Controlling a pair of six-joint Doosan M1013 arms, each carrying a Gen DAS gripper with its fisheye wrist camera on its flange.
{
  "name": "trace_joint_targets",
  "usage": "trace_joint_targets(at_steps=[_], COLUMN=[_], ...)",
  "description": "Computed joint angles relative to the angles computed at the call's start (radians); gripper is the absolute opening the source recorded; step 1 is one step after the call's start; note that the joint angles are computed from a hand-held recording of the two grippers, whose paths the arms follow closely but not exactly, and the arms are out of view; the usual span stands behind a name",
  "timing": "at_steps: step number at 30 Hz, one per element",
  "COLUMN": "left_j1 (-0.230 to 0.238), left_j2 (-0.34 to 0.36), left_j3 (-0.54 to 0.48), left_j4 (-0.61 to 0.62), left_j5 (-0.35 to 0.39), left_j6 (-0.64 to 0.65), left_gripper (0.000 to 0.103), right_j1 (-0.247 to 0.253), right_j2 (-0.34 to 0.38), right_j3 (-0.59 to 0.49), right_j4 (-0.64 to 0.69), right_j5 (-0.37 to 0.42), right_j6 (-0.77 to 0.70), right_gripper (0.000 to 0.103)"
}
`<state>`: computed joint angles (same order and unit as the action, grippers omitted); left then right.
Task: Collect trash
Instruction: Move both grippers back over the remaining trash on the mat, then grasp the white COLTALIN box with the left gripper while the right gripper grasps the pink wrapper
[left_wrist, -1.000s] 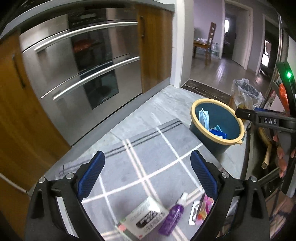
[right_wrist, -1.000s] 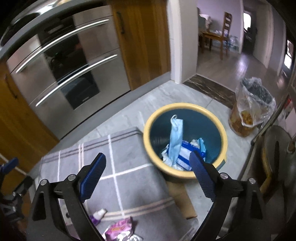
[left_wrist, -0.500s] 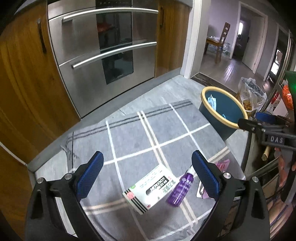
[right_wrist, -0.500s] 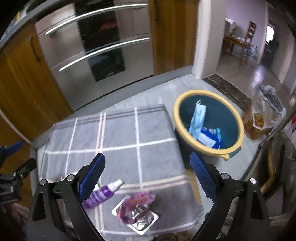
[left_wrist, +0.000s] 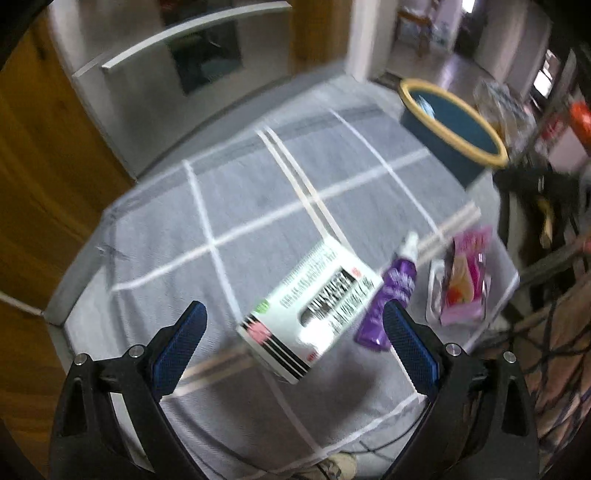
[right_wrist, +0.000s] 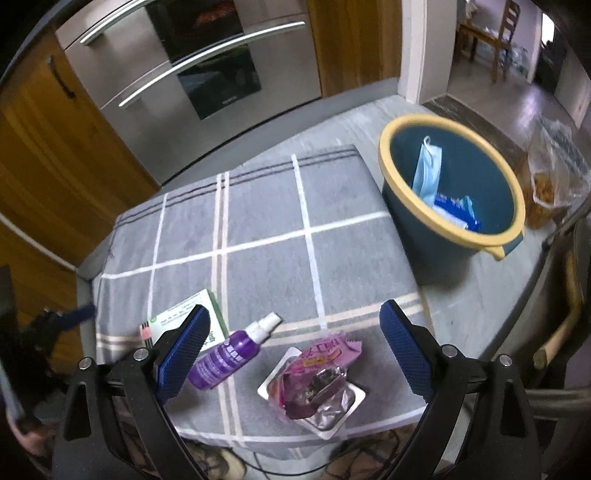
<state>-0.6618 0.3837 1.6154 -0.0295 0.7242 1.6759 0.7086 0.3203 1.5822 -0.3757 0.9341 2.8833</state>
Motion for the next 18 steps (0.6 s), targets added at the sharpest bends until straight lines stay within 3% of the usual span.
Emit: trace_joint_targets(at_steps=[5,15,18], left_j1=[-0.023,-0.045,-0.039], left_j2=[0.037,0.100,0.115], left_j3=[-0.015,-0.040,-0.053], left_j4=[0.068,0.152,0.107], left_j5=[0.062,0.105,0.108], left_j6=[0.018,0.060,0.099], left_gripper=[0.094,0.094,0.094], right_j1=[0.000,-0.007,-0.012], right_j2=[0.002,-0.005,-0.007], right_j3=[-0.004,0.005,0.011], right_j4=[0.004,0.019,0.035], right_j5=[0.008,-0.002,-0.014], right_j6=[-0.003,-0.014,-0.018], right_gripper=[0.093,0.093,0.093])
